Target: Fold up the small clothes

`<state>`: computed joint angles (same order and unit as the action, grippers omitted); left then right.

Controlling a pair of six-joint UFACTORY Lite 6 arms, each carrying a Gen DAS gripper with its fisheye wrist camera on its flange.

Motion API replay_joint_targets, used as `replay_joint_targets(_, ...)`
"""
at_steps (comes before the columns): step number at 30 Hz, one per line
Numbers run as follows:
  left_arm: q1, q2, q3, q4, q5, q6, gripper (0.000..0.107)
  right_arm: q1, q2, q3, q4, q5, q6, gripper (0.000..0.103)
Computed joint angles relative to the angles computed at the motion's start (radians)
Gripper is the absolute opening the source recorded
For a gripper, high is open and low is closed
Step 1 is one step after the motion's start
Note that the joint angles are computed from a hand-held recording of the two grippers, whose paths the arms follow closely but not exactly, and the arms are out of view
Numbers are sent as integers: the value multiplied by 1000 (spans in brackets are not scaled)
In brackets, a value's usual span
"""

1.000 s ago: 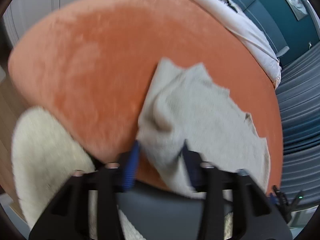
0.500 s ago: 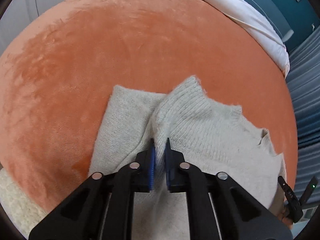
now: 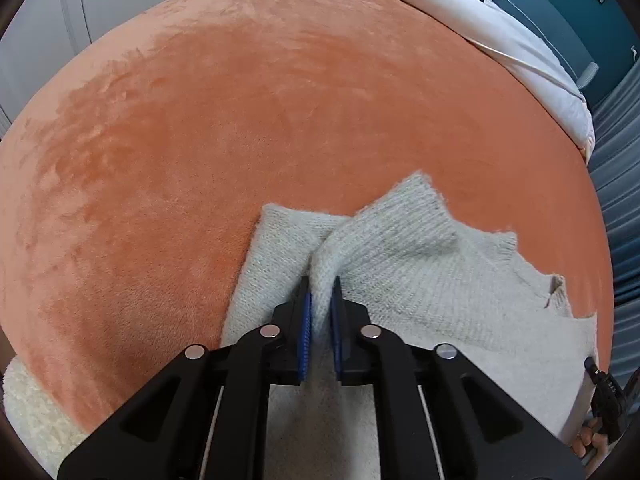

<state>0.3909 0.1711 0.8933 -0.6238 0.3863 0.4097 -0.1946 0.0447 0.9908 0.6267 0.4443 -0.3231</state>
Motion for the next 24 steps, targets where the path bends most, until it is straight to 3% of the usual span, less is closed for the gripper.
replay_joint_targets(3, -47, -9, 18, 145, -9, -154, 14, -18, 51, -1, 7, 23, 11, 8)
replay_joint_targets(4, -59, -34, 19, 204, 7, -194, 26, -8, 5, -15, -12, 30, 53, 18)
replay_joint_targets(5, -88, -54, 29, 260, 21, -254, 44, -2, -65, -40, -47, 42, 95, 23)
replay_joint_targets(7, -81, -175, -37, 258, 31, -251, 63, 3, -219, -117, -138, 40, 172, 56)
replay_joint_targets(8, -63, -247, -83, 220, 34, -215, 74, -3, -312, -169, -181, 37, 198, 62)
replay_joint_targets(10, 4, -352, -158, 125, 76, -116, 84, 10, -418, -214, -268, 52, 278, 73)
replay_joint_targets(13, 141, -411, -240, -12, 145, 61, 87, -128, -562, -333, -183, 151, 121, 78)
replay_joint_targets(18, 277, -412, -372, -41, 132, 118, 87, -361, -589, -449, -9, 312, -107, 79)
replay_joint_targets(21, 346, -452, -443, -163, 150, 254, 89, -390, -529, -443, 73, 319, -191, 79)
replay_joint_targets(24, 306, -469, -458, -153, 116, 244, 94, -365, -475, -429, 98, 304, -207, 79)
